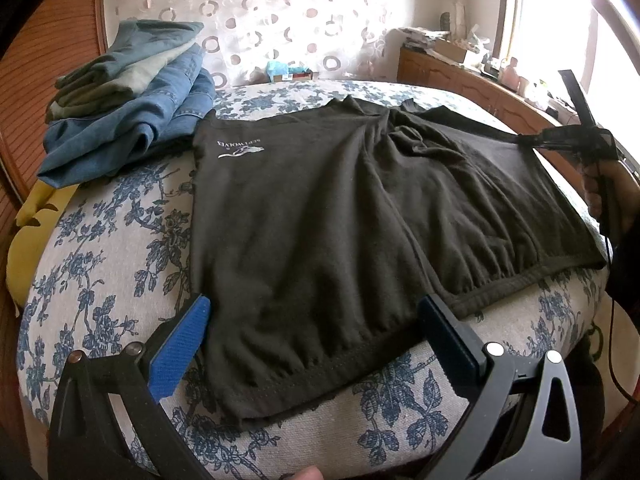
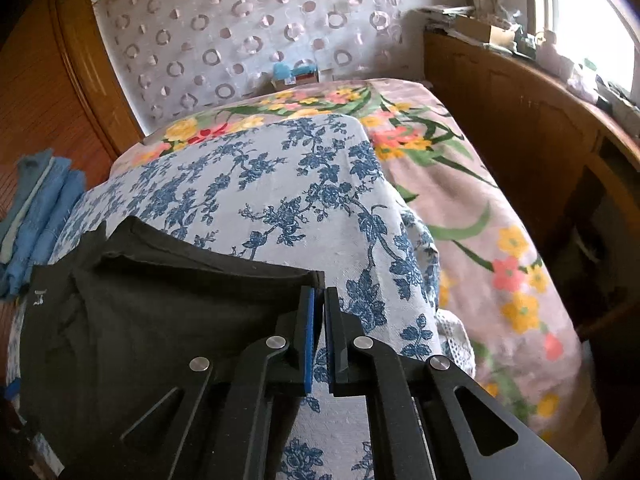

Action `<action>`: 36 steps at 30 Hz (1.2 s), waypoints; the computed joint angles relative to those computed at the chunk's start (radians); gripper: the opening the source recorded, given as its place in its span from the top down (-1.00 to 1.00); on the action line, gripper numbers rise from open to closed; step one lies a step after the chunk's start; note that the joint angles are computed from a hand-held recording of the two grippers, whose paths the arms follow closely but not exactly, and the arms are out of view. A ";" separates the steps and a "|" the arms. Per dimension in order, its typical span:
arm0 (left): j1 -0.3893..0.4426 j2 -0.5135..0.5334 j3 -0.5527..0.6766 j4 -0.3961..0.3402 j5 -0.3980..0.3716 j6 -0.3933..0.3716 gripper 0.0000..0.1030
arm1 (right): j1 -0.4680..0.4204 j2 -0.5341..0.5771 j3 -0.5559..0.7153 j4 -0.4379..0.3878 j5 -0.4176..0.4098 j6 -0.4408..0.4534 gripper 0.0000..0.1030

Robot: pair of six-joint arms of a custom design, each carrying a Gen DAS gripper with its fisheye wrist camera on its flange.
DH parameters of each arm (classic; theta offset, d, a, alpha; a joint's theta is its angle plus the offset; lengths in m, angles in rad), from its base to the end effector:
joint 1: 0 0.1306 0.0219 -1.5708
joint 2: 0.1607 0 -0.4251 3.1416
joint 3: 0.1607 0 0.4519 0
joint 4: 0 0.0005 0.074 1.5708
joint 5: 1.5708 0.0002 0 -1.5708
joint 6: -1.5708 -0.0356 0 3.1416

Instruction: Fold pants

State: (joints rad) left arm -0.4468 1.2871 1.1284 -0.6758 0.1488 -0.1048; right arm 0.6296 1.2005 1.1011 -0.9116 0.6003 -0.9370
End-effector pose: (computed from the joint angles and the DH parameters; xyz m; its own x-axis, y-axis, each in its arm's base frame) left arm 0.4386 -0.2166 0.4000 -0.6105 0.4072 -0.6794 0.5842 0.8107 -0.0390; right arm 0.3660 0.2412 0.4138 -0.6017 0.3843 -0.7002 0.4077 0.9016 0.1444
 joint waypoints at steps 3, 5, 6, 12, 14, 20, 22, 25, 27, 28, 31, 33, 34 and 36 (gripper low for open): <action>-0.001 0.000 0.000 0.002 -0.003 0.002 -1.00 | 0.018 0.000 0.014 -0.022 0.030 -0.004 0.92; -0.002 0.000 0.002 -0.001 -0.004 0.002 -1.00 | 0.019 0.016 0.033 -0.028 0.053 0.027 0.78; -0.002 0.000 0.002 -0.003 -0.002 0.002 -1.00 | 0.025 0.024 0.044 -0.034 0.061 0.037 0.70; 0.011 -0.003 0.013 -0.025 0.025 0.017 -0.99 | 0.118 0.015 0.042 -0.007 0.100 0.080 0.09; 0.021 -0.017 0.010 -0.020 0.044 0.021 -0.99 | 0.158 0.006 0.029 0.018 0.108 0.091 0.02; 0.065 -0.058 0.003 -0.020 0.067 0.013 -0.96 | 0.284 -0.016 -0.013 0.045 0.142 0.060 -0.08; 0.081 -0.062 0.002 -0.027 0.078 0.008 -0.85 | 0.317 -0.013 -0.018 0.040 0.158 0.051 -0.10; 0.103 -0.060 0.005 -0.046 0.094 0.006 -0.65 | 0.357 -0.002 -0.021 0.021 0.179 0.045 -0.12; 0.112 -0.057 0.003 -0.057 0.097 0.006 -0.50 | 0.371 -0.009 -0.029 0.011 0.185 0.038 -0.12; 0.114 -0.056 0.003 -0.065 0.098 0.005 -0.41 | 0.382 -0.012 -0.036 0.011 0.187 0.033 -0.12; 0.119 -0.051 0.003 -0.088 0.112 -0.008 -0.20 | 0.397 -0.012 -0.047 -0.001 0.195 0.028 -0.13; 0.118 -0.052 -0.001 -0.099 0.115 -0.021 -0.10 | 0.402 -0.006 -0.040 -0.015 0.192 0.029 -0.13; 0.116 -0.052 -0.002 -0.104 0.114 -0.025 -0.03 | 0.411 0.003 -0.026 -0.031 0.193 0.018 -0.13; 0.115 -0.055 -0.007 -0.112 0.116 -0.029 0.06 | 0.419 0.000 -0.028 -0.038 0.191 0.014 -0.13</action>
